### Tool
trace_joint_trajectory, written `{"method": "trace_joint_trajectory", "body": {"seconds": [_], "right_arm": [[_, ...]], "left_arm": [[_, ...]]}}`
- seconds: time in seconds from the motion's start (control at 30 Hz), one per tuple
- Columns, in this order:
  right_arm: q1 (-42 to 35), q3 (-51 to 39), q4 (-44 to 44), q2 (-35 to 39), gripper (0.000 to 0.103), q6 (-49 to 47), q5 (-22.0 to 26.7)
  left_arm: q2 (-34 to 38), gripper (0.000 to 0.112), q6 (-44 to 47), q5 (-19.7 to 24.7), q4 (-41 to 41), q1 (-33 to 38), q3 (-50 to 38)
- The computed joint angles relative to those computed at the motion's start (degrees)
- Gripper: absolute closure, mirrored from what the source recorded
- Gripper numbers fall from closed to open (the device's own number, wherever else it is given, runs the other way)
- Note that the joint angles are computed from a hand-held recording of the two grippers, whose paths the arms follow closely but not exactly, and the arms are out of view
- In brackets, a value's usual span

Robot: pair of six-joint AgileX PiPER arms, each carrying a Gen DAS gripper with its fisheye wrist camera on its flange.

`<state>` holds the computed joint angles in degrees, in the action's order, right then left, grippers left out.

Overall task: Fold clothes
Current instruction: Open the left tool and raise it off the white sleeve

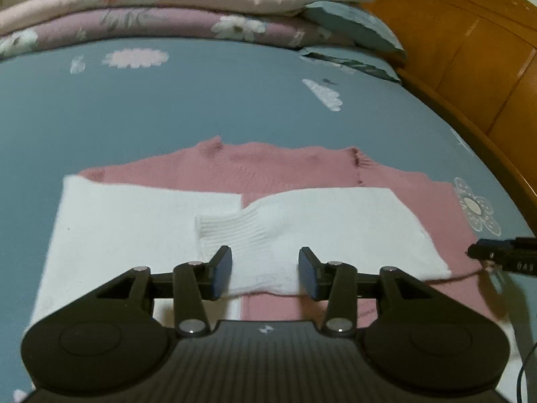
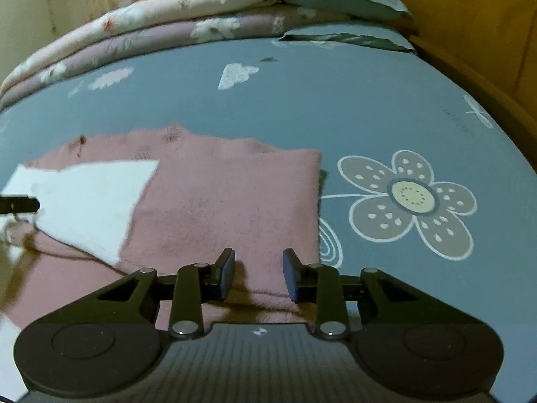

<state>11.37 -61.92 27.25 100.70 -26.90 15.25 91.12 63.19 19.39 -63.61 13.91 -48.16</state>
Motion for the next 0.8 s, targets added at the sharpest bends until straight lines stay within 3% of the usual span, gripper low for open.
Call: {"method": "trace_joint_trajectory", "body": {"seconds": [0.07, 0.2, 0.37, 0.43, 0.53, 0.7, 0.8], "right_arm": [[0.36, 1.95, 7.31, -2.05, 0.060, -6.72, -0.08], [2.16, 3.52, 3.27, -2.06, 0.060, -1.74, -1.29], [2.50, 5.85, 7.83, -2.32, 0.059, -4.92, -3.53], [3.20, 7.47, 5.85, -4.65, 0.057, -3.15, -4.15], [4.77, 9.47, -1.98, -7.74, 0.053, 4.00, -4.31], [6.84, 12.81, -9.52, -11.43, 0.053, 12.52, -4.72], [7.32, 14.55, -8.13, -13.33, 0.053, 11.85, -4.69]], "left_arm": [[-1.59, 0.061, 1.62, -0.72, 0.11, -0.77, 0.97], [-0.61, 0.060, -2.21, -0.71, 4.03, -1.43, 0.94], [-1.23, 0.060, 1.96, -2.85, 0.17, -2.29, 3.08], [-3.55, 0.060, -1.18, -1.84, 2.96, -2.26, 3.82], [-7.99, 0.058, 1.26, 0.23, 1.79, -1.67, 6.82], [-15.19, 0.057, -6.51, 0.95, 11.15, -2.21, 11.78], [-19.91, 0.056, -14.87, -0.49, 20.36, -3.51, 14.85]]}}
